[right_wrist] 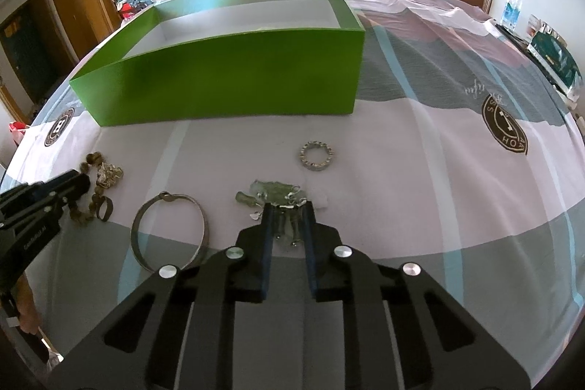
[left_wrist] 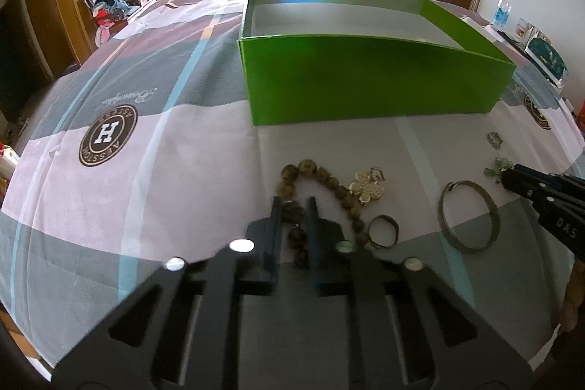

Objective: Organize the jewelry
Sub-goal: 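Carry the pendant and bracelet into the green box and open both grippers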

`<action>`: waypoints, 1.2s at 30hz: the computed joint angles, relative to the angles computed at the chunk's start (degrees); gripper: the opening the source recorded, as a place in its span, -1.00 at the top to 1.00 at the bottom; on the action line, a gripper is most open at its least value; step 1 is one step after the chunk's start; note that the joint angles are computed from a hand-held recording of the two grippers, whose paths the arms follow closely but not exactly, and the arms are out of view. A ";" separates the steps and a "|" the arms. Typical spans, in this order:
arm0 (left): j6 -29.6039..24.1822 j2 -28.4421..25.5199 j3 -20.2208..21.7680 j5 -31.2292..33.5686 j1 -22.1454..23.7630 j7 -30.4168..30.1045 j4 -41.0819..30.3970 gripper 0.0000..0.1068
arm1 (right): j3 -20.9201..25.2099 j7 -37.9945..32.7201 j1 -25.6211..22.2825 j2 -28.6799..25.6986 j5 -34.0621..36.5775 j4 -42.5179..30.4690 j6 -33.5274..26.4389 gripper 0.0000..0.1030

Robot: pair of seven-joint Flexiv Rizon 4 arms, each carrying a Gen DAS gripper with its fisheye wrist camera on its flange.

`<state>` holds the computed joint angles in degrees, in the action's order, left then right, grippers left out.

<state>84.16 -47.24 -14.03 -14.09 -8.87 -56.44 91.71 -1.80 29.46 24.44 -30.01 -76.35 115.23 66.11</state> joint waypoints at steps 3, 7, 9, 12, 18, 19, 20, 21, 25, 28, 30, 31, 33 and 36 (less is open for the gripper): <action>-0.58 0.27 0.65 0.10 -0.40 -0.35 -0.06 0.77 | -0.18 0.81 -0.29 0.26 -1.01 0.29 0.71 0.73; -1.04 0.82 0.30 -0.06 -0.05 -0.28 0.19 0.77 | -0.05 1.46 -0.50 1.10 -2.43 0.52 0.47 0.89; -0.39 1.29 -0.90 -0.23 0.93 0.42 0.73 0.77 | 0.14 1.69 -0.62 1.68 -3.24 0.60 -0.27 0.89; 0.85 1.97 -2.97 -0.73 2.75 1.59 1.38 0.77 | 0.61 1.71 -0.80 2.70 -4.07 0.39 -1.93 0.89; 2.18 3.04 -5.82 -1.92 4.92 2.83 1.97 0.77 | 1.73 3.71 -1.87 5.62 -8.02 0.97 -4.95 0.89; 2.30 3.06 -5.80 -1.95 4.82 2.91 1.90 0.77 | 2.03 3.83 -2.12 6.00 -8.39 1.07 -5.42 0.89; 2.21 3.11 -5.49 -1.97 4.48 2.81 1.82 0.77 | 2.30 3.92 -2.42 6.20 -8.68 1.15 -5.69 0.89; 1.87 3.13 -5.14 -1.99 4.14 2.71 1.66 0.77 | 2.60 3.73 -2.70 6.14 -8.52 1.11 -5.83 0.89; 1.26 3.17 -5.89 -2.40 4.54 3.43 1.47 0.77 | 3.21 2.80 -3.31 5.66 -7.64 0.73 -5.41 0.89; 1.15 3.14 -6.68 -2.96 4.92 4.13 0.42 0.77 | 3.13 1.26 -2.73 5.99 -7.50 -0.16 -6.65 0.89; 1.47 3.11 -7.58 -3.25 5.31 4.91 -0.60 0.77 | 2.94 1.07 -2.69 6.27 -8.34 -0.76 -6.95 0.89; 1.64 3.12 -7.97 -3.40 5.43 5.25 -1.17 0.77 | 2.84 0.97 -2.72 6.43 -8.83 -1.17 -7.19 0.89; 2.33 3.12 -9.28 -3.69 5.92 6.15 -2.29 0.77 | 2.59 1.11 -2.88 6.97 -10.48 -2.14 -7.78 0.89; 2.62 2.41 -11.04 -4.26 6.19 7.29 -5.16 0.77 | 2.11 2.49 -3.94 7.35 -14.76 -4.10 -7.09 0.89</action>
